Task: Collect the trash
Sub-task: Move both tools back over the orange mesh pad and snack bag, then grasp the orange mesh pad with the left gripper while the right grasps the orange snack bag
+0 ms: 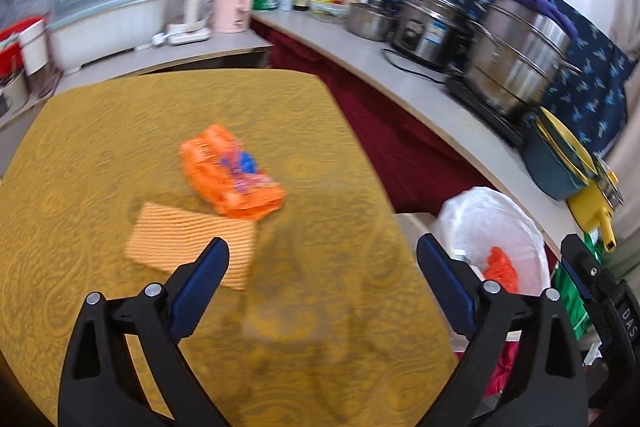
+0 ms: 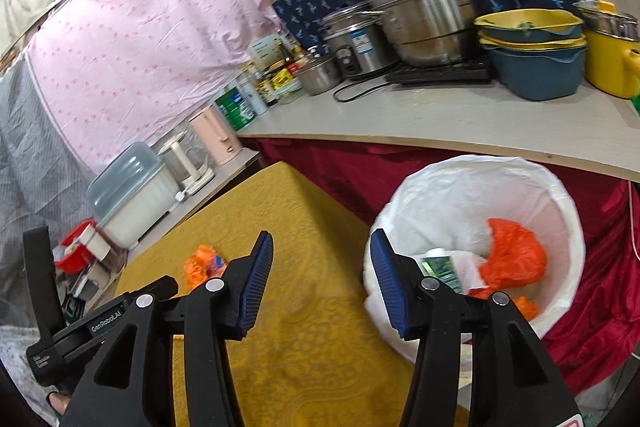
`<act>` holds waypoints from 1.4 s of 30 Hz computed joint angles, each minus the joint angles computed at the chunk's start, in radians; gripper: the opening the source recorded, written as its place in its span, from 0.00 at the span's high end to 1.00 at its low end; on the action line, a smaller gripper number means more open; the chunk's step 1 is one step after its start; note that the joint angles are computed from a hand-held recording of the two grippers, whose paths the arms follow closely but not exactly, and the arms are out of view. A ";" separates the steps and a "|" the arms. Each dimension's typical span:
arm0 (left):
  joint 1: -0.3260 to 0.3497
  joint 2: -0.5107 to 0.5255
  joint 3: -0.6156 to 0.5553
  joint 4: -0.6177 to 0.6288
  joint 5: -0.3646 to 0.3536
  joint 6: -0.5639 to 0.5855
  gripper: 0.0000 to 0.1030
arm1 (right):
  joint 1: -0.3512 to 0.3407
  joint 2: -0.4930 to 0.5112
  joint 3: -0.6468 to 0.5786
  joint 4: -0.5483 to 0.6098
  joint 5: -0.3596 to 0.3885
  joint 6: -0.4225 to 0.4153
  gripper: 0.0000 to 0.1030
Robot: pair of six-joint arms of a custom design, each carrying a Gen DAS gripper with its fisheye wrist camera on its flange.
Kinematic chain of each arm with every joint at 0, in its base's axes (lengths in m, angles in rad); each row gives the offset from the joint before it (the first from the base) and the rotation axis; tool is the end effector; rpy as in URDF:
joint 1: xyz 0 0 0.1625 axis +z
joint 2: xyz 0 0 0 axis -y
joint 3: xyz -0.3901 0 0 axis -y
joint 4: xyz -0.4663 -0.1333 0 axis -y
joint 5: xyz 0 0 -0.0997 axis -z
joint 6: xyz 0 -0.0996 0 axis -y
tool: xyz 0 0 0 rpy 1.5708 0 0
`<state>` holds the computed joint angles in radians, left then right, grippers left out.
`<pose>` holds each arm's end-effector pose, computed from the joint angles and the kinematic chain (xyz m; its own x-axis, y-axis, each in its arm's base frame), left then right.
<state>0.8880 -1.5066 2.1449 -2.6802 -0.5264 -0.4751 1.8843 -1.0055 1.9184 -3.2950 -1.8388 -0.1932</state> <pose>-0.1522 -0.5349 0.2746 -0.8240 -0.3050 -0.4775 0.2084 0.6205 -0.7560 0.2967 -0.5686 0.1291 -0.9176 -0.2383 0.3182 -0.3959 0.6208 -0.6767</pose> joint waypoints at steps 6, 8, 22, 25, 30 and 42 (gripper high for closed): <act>0.024 -0.115 0.062 0.058 0.020 -0.070 0.12 | 0.037 0.060 -0.034 0.037 0.006 -0.002 0.49; 0.035 -0.157 0.085 0.086 0.026 -0.102 0.11 | 0.046 0.081 -0.048 0.047 0.007 -0.004 0.48; 0.172 -0.260 0.120 0.165 -0.103 -0.301 0.11 | 0.084 0.264 -0.189 0.165 0.012 -0.007 0.48; 0.209 -0.236 0.101 0.156 -0.139 -0.325 0.11 | 0.085 0.292 -0.217 0.184 0.011 -0.006 0.48; 0.260 -0.186 0.063 0.138 -0.162 -0.347 0.12 | 0.083 0.331 -0.264 0.215 0.010 -0.017 0.48; 0.311 -0.109 -0.019 0.094 -0.189 -0.203 0.79 | 0.100 0.489 -0.456 0.332 0.029 -0.067 0.48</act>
